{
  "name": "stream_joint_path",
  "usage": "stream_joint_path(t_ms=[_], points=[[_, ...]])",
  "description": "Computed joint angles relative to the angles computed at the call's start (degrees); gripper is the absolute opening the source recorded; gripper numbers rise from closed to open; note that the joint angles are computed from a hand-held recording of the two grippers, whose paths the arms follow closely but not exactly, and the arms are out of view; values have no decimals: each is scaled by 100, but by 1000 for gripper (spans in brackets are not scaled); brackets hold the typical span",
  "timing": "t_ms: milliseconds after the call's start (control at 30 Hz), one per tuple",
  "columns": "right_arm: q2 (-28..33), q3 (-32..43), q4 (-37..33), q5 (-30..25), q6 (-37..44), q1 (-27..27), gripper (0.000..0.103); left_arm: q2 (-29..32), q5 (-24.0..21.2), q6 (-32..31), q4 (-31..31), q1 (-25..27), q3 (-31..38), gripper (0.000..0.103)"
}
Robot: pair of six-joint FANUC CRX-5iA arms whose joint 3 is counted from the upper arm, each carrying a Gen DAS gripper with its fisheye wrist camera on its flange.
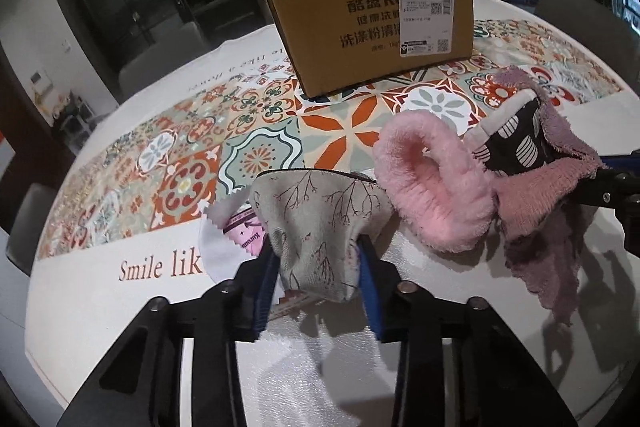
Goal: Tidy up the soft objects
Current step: 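Lift the grey pouch and mauve towel with both tools and carry them over the box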
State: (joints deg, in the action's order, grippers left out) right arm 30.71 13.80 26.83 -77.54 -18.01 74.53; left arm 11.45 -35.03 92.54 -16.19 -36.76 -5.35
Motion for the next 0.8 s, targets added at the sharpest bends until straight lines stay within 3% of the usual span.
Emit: stream_joint_path(t_ms=[200, 800], points=[[-62, -32, 141, -17, -82, 51, 13, -109, 68, -110, 279, 33, -25, 30], [-808, -807, 1193, 150, -22, 151, 9, -425, 57, 1141, -467, -337, 465, 29]])
